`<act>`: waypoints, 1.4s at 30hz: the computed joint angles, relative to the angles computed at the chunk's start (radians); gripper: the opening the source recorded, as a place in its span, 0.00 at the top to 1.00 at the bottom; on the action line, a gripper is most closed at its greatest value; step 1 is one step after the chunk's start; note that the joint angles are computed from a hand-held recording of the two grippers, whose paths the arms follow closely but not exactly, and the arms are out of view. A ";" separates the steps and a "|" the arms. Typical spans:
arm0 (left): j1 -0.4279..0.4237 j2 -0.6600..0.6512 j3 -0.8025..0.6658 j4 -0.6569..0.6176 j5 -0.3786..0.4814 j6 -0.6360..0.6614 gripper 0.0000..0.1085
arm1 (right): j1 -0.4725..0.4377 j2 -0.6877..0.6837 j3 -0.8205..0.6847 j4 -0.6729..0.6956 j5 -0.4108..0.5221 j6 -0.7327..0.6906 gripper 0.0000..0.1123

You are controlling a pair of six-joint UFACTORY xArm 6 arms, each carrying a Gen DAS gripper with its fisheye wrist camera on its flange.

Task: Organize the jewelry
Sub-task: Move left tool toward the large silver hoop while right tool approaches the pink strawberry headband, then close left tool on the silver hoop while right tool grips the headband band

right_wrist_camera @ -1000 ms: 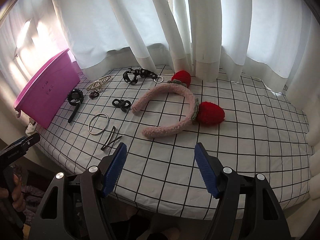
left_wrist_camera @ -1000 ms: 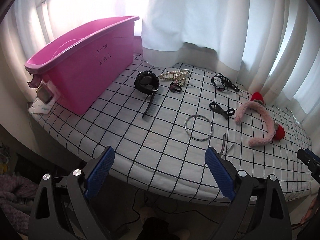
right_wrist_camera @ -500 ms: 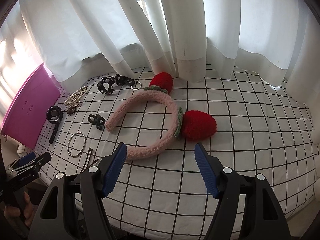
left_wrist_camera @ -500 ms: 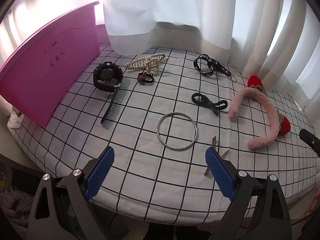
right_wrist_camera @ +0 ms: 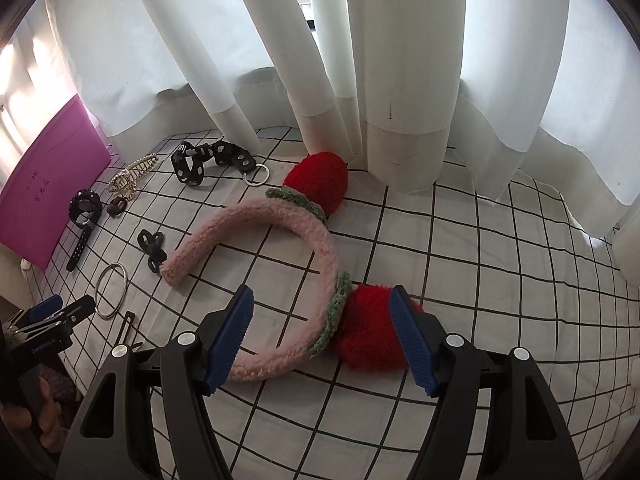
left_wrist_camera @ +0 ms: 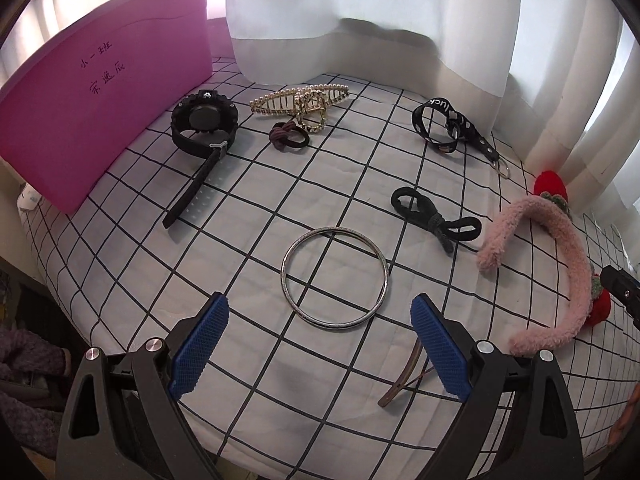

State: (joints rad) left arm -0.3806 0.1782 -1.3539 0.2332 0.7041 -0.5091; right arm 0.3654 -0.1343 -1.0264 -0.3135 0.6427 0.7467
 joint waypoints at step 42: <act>-0.010 0.116 -0.036 0.193 -0.060 -0.255 0.10 | -0.036 0.217 -0.131 0.040 -0.003 -0.240 0.24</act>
State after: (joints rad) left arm -0.3908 0.2942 -1.3903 0.4260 0.6439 -0.7644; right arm 0.3291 0.0832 -1.1571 -0.2731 0.6396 0.5065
